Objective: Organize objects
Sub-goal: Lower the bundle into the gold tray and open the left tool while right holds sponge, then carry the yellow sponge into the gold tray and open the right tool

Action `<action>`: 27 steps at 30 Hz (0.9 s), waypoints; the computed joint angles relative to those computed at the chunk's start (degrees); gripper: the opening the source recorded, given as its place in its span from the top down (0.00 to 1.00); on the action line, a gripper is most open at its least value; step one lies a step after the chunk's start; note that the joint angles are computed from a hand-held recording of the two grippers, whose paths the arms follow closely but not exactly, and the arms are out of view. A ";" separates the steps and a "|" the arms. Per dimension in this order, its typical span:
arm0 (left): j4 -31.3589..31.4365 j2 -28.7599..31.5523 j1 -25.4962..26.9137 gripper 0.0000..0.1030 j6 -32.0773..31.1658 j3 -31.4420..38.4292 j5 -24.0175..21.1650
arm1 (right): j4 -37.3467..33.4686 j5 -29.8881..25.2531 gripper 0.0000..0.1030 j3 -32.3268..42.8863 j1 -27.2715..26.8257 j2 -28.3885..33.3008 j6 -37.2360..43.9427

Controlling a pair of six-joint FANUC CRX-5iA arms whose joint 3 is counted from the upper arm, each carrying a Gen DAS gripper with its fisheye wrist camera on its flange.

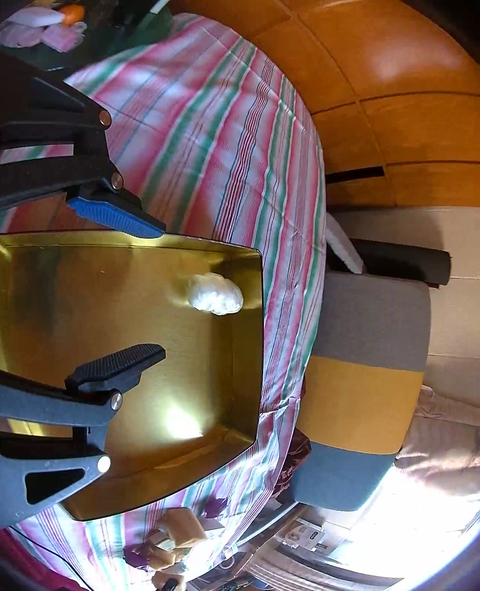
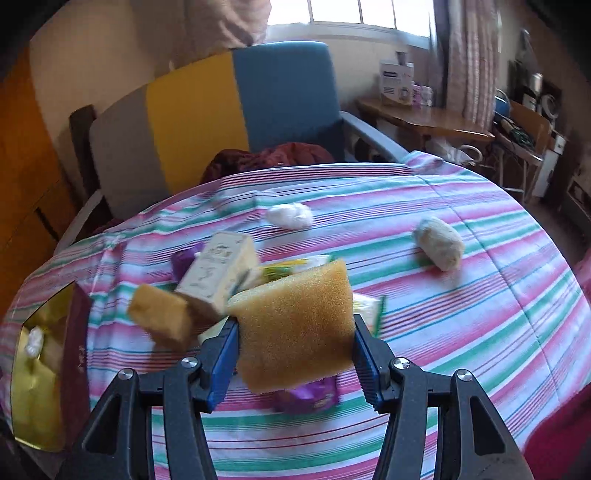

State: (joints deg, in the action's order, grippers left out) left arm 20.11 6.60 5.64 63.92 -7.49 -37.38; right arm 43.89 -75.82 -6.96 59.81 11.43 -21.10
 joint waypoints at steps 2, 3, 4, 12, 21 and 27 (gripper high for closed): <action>-0.08 -1.73 0.04 0.42 -0.04 -1.92 1.35 | 0.24 0.95 0.44 1.83 0.07 1.66 1.63; 0.23 -2.50 0.09 0.42 -0.33 -2.82 1.75 | 0.33 1.53 0.44 2.77 0.13 2.50 2.31; 0.55 -3.11 0.20 0.42 -0.46 -3.57 2.01 | 0.39 2.48 0.44 3.52 0.18 3.19 2.74; 0.98 -5.95 0.53 0.42 0.03 -6.87 3.19 | 0.02 9.01 0.44 8.33 1.16 7.63 6.63; 2.57 -7.32 0.70 0.42 -0.95 -9.15 3.06 | -1.83 16.97 0.44 14.28 1.21 11.97 11.68; 2.60 -7.24 1.29 0.42 -0.86 -9.57 2.83 | -4.68 19.72 0.44 22.54 0.87 17.11 20.34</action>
State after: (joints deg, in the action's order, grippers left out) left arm 22.71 -0.64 6.93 63.06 -17.05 -34.55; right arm 39.20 -56.10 15.58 60.68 28.54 -0.75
